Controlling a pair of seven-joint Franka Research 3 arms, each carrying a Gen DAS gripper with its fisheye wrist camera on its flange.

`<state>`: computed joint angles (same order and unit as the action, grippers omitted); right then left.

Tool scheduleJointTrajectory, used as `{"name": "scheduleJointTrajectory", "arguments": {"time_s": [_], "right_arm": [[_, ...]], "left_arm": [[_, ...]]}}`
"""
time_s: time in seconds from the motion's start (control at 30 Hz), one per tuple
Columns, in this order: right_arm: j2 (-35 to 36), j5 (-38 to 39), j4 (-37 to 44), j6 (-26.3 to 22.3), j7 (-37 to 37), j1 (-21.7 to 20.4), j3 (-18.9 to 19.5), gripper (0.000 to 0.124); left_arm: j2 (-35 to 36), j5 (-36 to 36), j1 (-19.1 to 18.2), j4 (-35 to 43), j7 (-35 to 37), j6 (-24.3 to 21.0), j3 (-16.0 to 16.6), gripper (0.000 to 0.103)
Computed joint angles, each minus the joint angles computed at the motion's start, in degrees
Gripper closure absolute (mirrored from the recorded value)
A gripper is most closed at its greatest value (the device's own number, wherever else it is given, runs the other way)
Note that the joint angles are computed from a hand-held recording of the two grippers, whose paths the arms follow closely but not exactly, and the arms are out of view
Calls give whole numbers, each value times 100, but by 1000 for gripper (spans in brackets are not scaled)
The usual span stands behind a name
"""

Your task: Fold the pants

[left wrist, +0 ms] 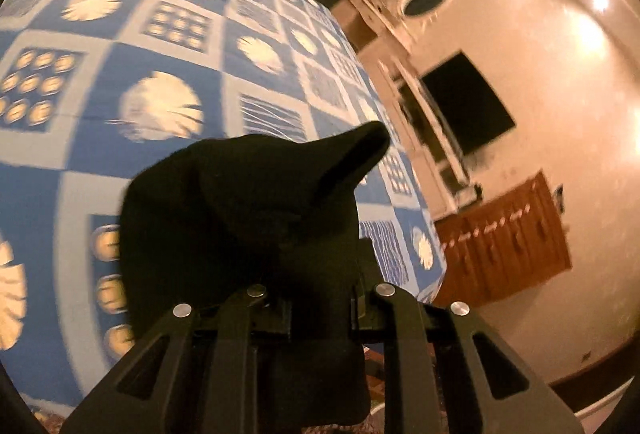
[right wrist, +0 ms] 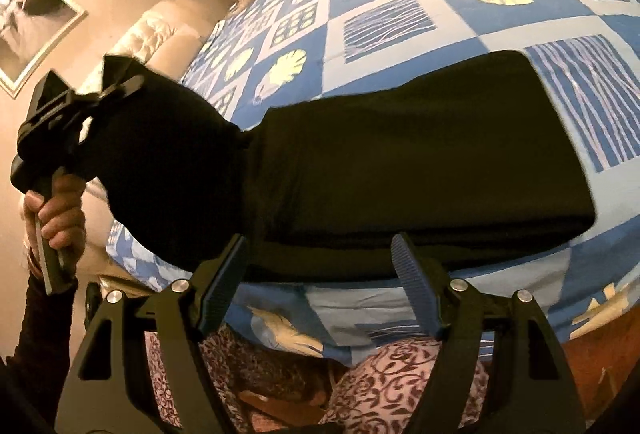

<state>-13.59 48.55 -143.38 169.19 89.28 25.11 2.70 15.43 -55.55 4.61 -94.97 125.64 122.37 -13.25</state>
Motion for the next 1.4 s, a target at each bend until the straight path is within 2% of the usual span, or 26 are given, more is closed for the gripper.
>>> {"name": "scheduleJointTrajectory", "arguments": {"time_s": [0.13,0.3,0.47,0.6,0.67,0.73,0.8,0.83,0.87,0.97,1.1,1.23,1.4], "right_arm": [[-208,427,-155,141,-283,126,-196,50],[-432,946,-349,317,-688,260,-422,50],[-560,1595,-514,393,-1098,349,-612,50],[-618,2023,-601,413,-1344,288,-642,50],[-635,2245,-612,437,-1497,266,-653,50],[-665,2510,-607,438,-1710,254,-671,50],[-709,2713,-602,424,-1870,191,-644,50],[-721,2817,-588,422,-1967,167,-631,50],[-732,2985,-555,404,-2145,159,-652,50],[-719,3256,-454,243,-2464,12,-646,49],[-594,3168,-288,-147,-2486,-315,-585,49],[-228,2909,88,-544,-2418,-560,-518,49],[415,2162,604,-1031,-1871,-840,-386,49]], "left_arm": [[344,602,-496,228,-449,333,-200,84],[771,1805,-1082,391,-1248,899,-352,82],[1105,2966,-1530,315,-2089,1503,-418,73],[1139,3080,-1465,127,-2271,1874,-677,51],[1098,3018,-1363,86,-2214,1915,-816,48],[953,2711,-1159,-51,-1860,1969,-1035,46],[806,2523,-1101,-131,-1679,1972,-1089,44],[649,2252,-969,-258,-1431,1969,-1171,41],[483,1936,-845,-402,-1166,1967,-1224,32],[39,1215,-679,-797,-616,1998,-1152,30],[-507,808,-634,-1455,-357,2319,-726,29],[-671,723,-617,-1882,-566,2462,-199,29],[-643,718,-412,-2154,-1041,2392,161,29]]}}
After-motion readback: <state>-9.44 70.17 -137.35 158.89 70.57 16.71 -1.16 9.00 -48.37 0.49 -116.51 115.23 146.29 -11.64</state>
